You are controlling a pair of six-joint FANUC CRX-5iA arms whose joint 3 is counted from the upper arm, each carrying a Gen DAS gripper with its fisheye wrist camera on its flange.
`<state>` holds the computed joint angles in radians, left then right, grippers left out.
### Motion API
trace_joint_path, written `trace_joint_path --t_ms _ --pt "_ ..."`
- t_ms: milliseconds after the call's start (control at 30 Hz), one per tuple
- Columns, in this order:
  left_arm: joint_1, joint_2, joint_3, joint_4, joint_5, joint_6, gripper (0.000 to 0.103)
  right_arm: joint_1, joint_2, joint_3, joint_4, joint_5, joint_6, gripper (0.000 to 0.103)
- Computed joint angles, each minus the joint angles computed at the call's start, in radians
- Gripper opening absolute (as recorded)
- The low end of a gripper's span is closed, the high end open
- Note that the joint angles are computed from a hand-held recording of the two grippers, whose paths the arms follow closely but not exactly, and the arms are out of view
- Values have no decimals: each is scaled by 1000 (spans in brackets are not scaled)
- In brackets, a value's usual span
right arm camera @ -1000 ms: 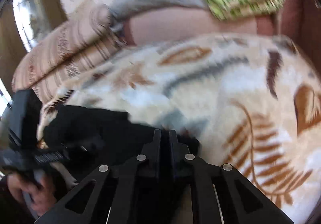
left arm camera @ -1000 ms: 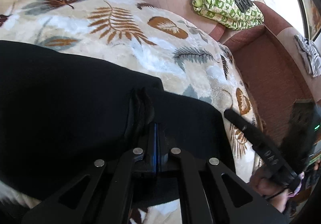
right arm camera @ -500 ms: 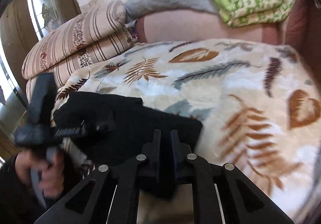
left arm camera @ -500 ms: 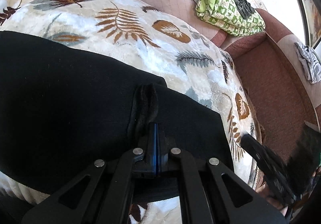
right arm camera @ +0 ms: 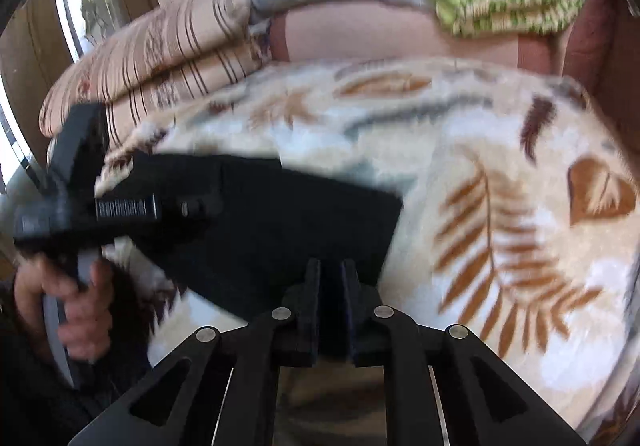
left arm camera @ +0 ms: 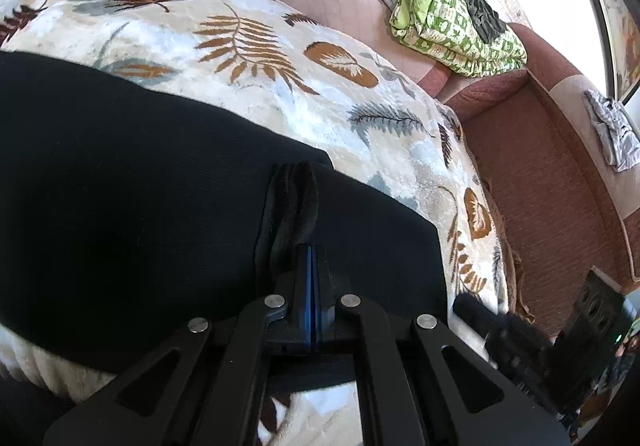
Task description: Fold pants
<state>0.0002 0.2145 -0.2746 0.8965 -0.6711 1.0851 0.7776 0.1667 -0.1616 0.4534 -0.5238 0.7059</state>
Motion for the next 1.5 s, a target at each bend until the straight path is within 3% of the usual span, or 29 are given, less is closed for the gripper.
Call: trace_joint_path --t_ms 67,100,133,167,200,267,333,400,467,533,600,700,767,867,967,1100,1233,1433,1500 --pt "2 -28 -46 70 9 -47 2 -3 4 -4 25 38 -42 12" --pt "4 -48 -63 74 23 -52 11 -3 10 0 26 45 -51 12" --pt "7 -76 -78 52 51 -33 20 -3 14 -1 42 51 -74 12" --pt "10 -108 -110 79 85 -41 42 -3 17 -4 50 62 -89 12" --pt "13 -135 -146 150 111 -81 52 -5 26 9 30 76 -74 12" --pt "39 -181 -191 244 123 -128 53 -5 61 53 1 93 -39 12" --pt "86 -214 -207 265 112 -119 53 3 111 99 61 93 -78 12" --pt "146 -242 -219 273 88 -90 60 5 158 162 12 92 -41 12" --pt "211 -274 -247 300 78 -51 65 11 221 253 -55 41 39 12" --pt "272 -298 -275 305 74 7 68 15 305 383 -185 -92 188 17" --pt "311 -298 -291 304 68 63 73 21 297 346 -127 -49 165 18" --pt "361 -241 -288 314 -8 133 73 14 261 302 -132 1 137 18" --pt "360 -206 -293 373 -45 107 73 13 216 216 -24 65 25 18" --pt "335 -153 -275 413 -72 51 73 5 160 141 31 101 -55 21" --pt "324 -108 -248 400 -57 40 73 3 118 98 67 121 -91 21" --pt "330 -86 -256 495 -89 -36 75 4 71 29 186 161 -184 21" --pt "317 -88 -270 596 -33 -117 75 -1 54 7 218 189 -215 21" --pt "313 -109 -268 535 -6 -102 57 0 48 3 209 178 -220 21" --pt "321 -115 -263 482 6 -67 46 -1 49 6 194 179 -212 21"
